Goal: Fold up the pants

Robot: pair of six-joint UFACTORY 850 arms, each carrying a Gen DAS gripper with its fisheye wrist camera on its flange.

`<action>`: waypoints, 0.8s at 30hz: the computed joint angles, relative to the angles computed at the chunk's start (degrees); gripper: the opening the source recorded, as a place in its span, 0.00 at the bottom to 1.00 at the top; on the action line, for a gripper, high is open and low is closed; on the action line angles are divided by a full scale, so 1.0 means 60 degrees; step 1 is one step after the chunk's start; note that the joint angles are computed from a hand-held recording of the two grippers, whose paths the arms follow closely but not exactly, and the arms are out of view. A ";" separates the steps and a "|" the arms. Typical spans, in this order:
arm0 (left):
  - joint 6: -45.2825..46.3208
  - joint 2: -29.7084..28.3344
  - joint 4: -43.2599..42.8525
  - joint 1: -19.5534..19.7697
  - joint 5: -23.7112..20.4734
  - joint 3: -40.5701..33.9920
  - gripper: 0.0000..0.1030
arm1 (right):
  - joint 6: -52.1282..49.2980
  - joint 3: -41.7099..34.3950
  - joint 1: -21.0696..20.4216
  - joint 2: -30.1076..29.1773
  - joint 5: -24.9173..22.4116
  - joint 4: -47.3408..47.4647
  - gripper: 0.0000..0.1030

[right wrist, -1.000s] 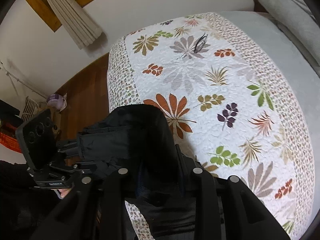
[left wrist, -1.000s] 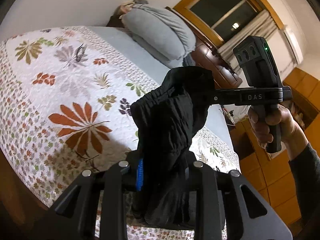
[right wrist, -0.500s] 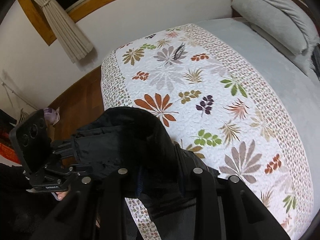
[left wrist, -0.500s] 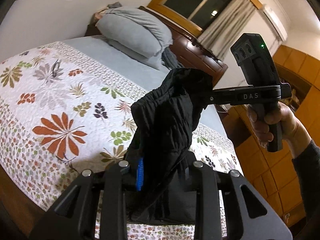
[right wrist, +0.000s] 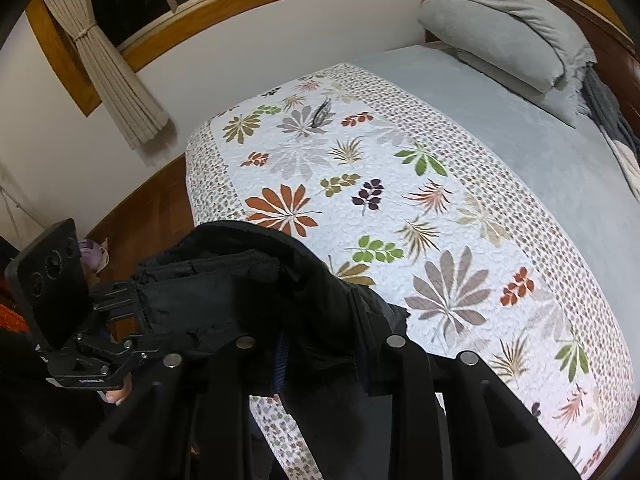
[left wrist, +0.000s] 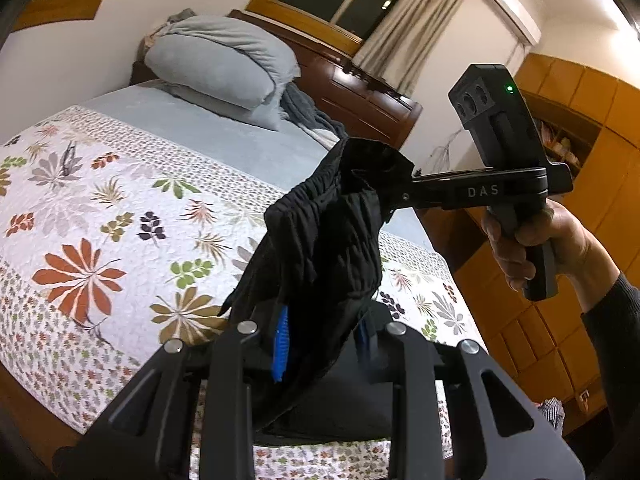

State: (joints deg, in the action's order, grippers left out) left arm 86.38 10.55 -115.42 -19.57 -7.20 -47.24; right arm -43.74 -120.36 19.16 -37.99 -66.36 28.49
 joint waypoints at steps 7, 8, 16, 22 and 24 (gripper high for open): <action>0.0402 -0.0462 -0.0273 -0.0651 0.0119 -0.0380 0.24 | -0.0790 0.1455 -0.0741 0.0767 0.0495 0.0563 0.27; 0.0458 -0.0547 -0.0316 -0.0739 0.0134 -0.0442 0.24 | -0.0921 0.1660 -0.0835 0.0870 0.0576 0.0654 0.27; 0.0493 -0.1098 -0.0306 -0.1277 0.0213 -0.0812 0.23 | -0.1715 0.2498 -0.1431 0.1160 0.0791 0.1105 0.27; 0.0092 -0.1585 0.0205 -0.1619 0.0271 -0.1113 0.23 | -0.2254 0.3023 -0.1814 0.1278 0.0891 0.1457 0.26; -0.0286 -0.1741 0.0603 -0.1736 0.0296 -0.1223 0.23 | -0.2473 0.3204 -0.1964 0.1314 0.0925 0.1565 0.26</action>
